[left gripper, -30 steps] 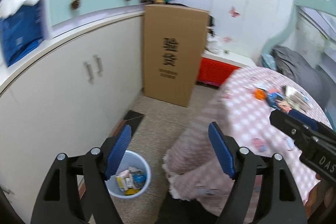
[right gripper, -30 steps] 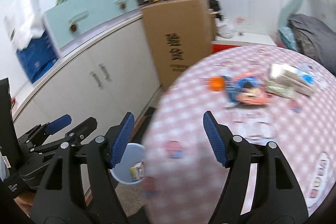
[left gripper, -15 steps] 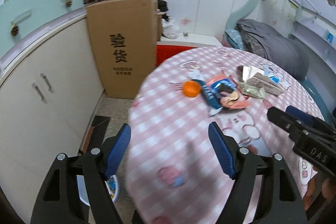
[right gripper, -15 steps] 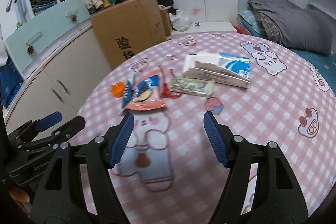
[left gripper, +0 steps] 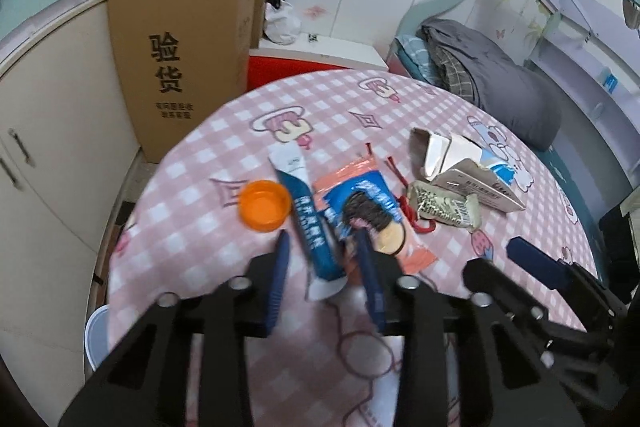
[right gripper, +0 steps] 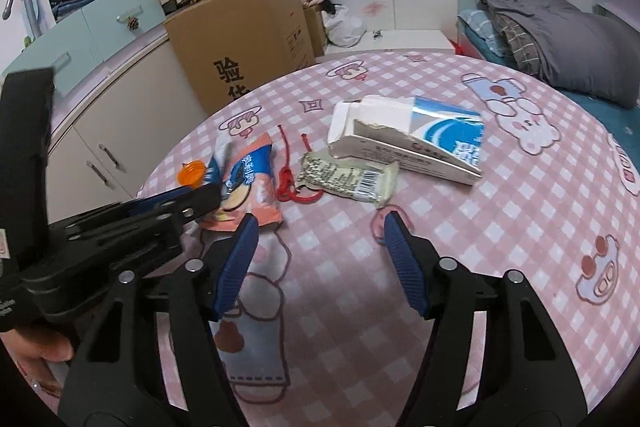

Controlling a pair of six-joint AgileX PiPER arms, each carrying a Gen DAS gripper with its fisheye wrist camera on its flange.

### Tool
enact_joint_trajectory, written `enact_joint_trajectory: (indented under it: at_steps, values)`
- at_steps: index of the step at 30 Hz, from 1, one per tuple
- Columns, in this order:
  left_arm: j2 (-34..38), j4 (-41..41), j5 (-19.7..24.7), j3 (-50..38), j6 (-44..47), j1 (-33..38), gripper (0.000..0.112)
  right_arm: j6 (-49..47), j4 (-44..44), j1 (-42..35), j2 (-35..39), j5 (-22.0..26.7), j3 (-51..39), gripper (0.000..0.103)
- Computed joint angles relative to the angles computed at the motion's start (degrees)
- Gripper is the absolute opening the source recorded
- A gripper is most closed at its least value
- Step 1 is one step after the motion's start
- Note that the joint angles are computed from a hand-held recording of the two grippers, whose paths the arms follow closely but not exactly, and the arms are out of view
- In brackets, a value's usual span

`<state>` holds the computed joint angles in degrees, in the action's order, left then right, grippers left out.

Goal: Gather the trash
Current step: 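Grasp the blue toothpaste tube with the left tool while the right tool grasps the orange-blue snack wrapper, then carry the tube and snack wrapper to the floor bin and open both tools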

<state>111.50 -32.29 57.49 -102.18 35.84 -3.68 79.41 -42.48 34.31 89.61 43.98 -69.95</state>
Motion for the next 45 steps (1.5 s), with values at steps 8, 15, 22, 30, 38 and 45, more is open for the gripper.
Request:
enact_joint_trajectory:
  at_steps: [8,15,22,30,38,45]
  values:
    - [1.1,-6.5,3.0,-1.6,4.8,2.9,0.008,-6.5,4.1,-0.6,4.5,-0.1,-5.6,0.055]
    - [-6.4,-11.1,-3.1,6.6,14.7,6.3,0.008,-11.1,6.4,-0.4,9.8,2.1,-12.9,0.055]
    - [-6.7,-10.8,-2.5,6.3,16.2,9.9,0.008,-16.4,7.1,-0.1,16.1,8.0,-21.0,0.041]
    - [-6.5,-12.6,0.9,5.8,18.4,14.5,0.008,-14.4,1.7,4.6,16.3,14.4,-22.7,0.026]
    - [-8.0,-14.9,4.1,8.2,22.0,19.8,0.008,-12.2,0.3,9.4,14.9,17.9,-22.6,0.021]
    - [-8.7,-16.7,7.2,9.4,25.1,25.9,0.008,-10.1,-2.0,14.6,15.2,22.2,-26.7,0.021]
